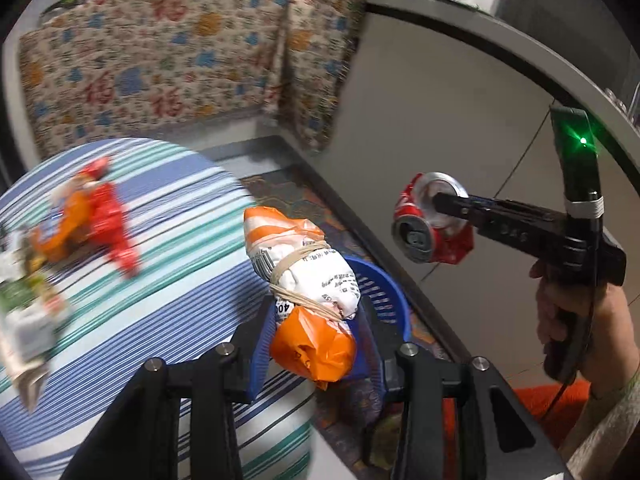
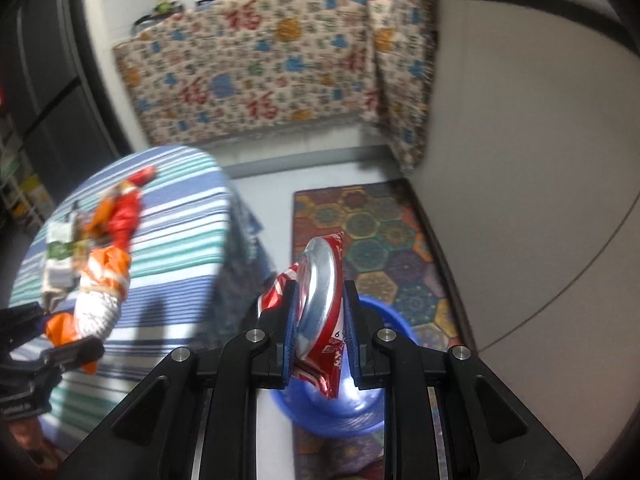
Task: Collect trash
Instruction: 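Carry the bun and can to the blue wastebasket and open both tools, then swing both tools back over the table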
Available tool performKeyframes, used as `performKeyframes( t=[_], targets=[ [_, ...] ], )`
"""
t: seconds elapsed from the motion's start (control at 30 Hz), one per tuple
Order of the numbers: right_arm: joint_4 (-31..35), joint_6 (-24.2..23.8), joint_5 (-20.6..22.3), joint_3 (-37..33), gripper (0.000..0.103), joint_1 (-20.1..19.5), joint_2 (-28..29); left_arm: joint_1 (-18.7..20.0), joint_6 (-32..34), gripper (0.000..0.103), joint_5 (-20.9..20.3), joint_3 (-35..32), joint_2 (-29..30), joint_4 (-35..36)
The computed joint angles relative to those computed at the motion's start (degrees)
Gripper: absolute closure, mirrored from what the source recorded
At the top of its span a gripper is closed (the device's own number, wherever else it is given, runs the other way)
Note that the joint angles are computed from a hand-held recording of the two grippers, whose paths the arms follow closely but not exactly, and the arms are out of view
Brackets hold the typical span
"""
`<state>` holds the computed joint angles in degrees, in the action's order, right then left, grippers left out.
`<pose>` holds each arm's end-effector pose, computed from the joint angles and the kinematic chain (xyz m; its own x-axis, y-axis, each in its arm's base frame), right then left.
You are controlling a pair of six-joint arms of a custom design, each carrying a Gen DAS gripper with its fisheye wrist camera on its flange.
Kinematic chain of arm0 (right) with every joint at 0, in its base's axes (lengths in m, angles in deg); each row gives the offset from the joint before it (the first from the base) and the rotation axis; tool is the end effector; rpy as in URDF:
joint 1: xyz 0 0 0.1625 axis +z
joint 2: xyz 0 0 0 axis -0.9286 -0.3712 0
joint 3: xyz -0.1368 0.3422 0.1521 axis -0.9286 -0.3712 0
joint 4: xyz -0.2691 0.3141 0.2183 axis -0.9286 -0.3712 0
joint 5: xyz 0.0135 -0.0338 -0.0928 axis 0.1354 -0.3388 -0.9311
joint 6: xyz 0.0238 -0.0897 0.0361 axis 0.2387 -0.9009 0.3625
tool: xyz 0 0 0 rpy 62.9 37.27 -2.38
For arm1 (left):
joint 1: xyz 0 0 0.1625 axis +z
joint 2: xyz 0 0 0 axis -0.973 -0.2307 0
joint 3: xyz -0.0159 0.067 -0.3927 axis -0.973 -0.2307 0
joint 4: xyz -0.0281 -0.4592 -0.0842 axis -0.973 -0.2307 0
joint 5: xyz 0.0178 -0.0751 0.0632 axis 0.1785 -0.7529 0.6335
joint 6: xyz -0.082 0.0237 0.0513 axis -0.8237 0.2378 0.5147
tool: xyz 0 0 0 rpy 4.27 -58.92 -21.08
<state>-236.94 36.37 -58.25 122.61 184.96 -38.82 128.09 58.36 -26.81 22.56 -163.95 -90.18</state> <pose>0.3042 -0.4811 0.1668 -0.7436 0.1098 0.6596 -0.4252 0.6836 -0.5932 -0.2141 -0.5407 0.2806 -0.6817 0.6225 -0.3844 0.7132 0.6826 -0.1595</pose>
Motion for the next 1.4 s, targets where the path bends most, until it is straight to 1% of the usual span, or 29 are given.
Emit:
performKeyframes(
  t=[0.17,0.27,0.4,0.57,0.77,0.87,0.9,0.93,0.97,1.0,1.03,1.07,1.1,1.13,1.17,1.2,1.23,1.27,1.3,1.37,1.4],
  targets=[
    [-2.56,0.26,2.56,1.85,0.083,-3.69,-1.78,-0.63,-0.03,0.062,-0.35,-1.45,6.85,-2.3],
    [-2.24,0.44,4.42,2.59,0.083,-5.26,-2.99,-0.74,0.8,0.062,-0.56,-2.25,10.29,-3.73],
    [-0.65,1.68,5.6,2.95,0.083,-7.18,-3.89,-0.6,1.53,0.062,0.02,-2.98,13.98,-4.98],
    [-0.04,2.23,6.27,2.97,0.083,-8.4,-4.29,-0.54,1.07,0.062,0.08,-3.19,16.34,-5.76],
    [-0.2,3.34,7.83,3.21,0.082,-9.35,-5.03,-0.41,0.98,0.062,1.02,-3.0,18.43,-6.94],
    [-1.0,3.18,8.59,2.94,0.081,-9.58,-4.73,-0.42,1.25,0.06,1.76,-3.19,19.62,-7.29],
    [-1.72,2.9,8.61,2.79,0.079,-9.63,-4.49,-0.27,1.58,0.056,2.25,-3.64,20.58,-7.59],
    [-2.36,2.79,8.57,2.8,0.069,-9.62,-4.46,-0.19,1.72,0.047,2.56,-3.92,21.18,-7.81],
    [-2.97,2.82,8.62,2.98,0.063,-9.6,-4.54,-0.09,1.9,0.043,2.83,-4.13,21.9,-8.54],
    [-4.13,2.82,8.41,3.13,0.061,-9.52,-4.57,0.01,1.98,0.04,3.11,-4.28,22.36,-9.19],
    [-5.01,2.75,7.95,3.09,0.057,-9.35,-4.56,0.06,2.0,0.04,3.31,-4.38,22.78,-9.97],
    [-6.46,2.36,7.19,3.1,0.049,-9.1,-4.5,0.13,2.04,0.04,3.24,-4.56,23.0,-10.33],
    [-8.02,1.85,6.17,3.09,0.044,-8.75,-4.27,0.2,1.98,0.04,3.04,-4.68,23.1,-10.7],
    [-9.58,1.1,5.21,2.96,0.035,-8.43,-3.97,0.17,1.79,0.04,2.86,-4.51,22.8,-11.24],
    [-11.0,0.19,4.29,2.74,0.033,-8.1,-3.62,0.12,1.79,0.04,2.66,-4.29,22.37,-11.79],
    [-13.02,-1.36,2.94,2.38,0.032,-7.56,-3.03,-0.03,2.33,0.04,2.24,-3.5,21.4,-13.34],
    [-15.01,-3.11,1.67,1.85,0.028,-7.02,-2.3,-0.27,2.95,0.04,2.15,-2.59,20.32,-14.78],
    [-17.16,-4.91,0.64,1.36,0.023,-6.49,-1.59,-0.54,3.27,0.04,2.04,-1.85,19.32,-15.53],
    [-20.42,-7.48,-0.38,0.75,0.02,-5.72,-0.63,-0.75,3.76,0.04,1.47,-1.05,17.79,-16.03],
    [-24.81,-11.23,-1.09,-0.21,0.006,-4.74,0.6,-1.29,4.24,0.04,0.9,0.88,14.69,-17.77],
    [-28.2,-14.13,-1.62,-1.05,0.004,-3.89,1.74,-1.59,4.17,0.04,1.21,1.61,13.29,-18.44]
  ],
)
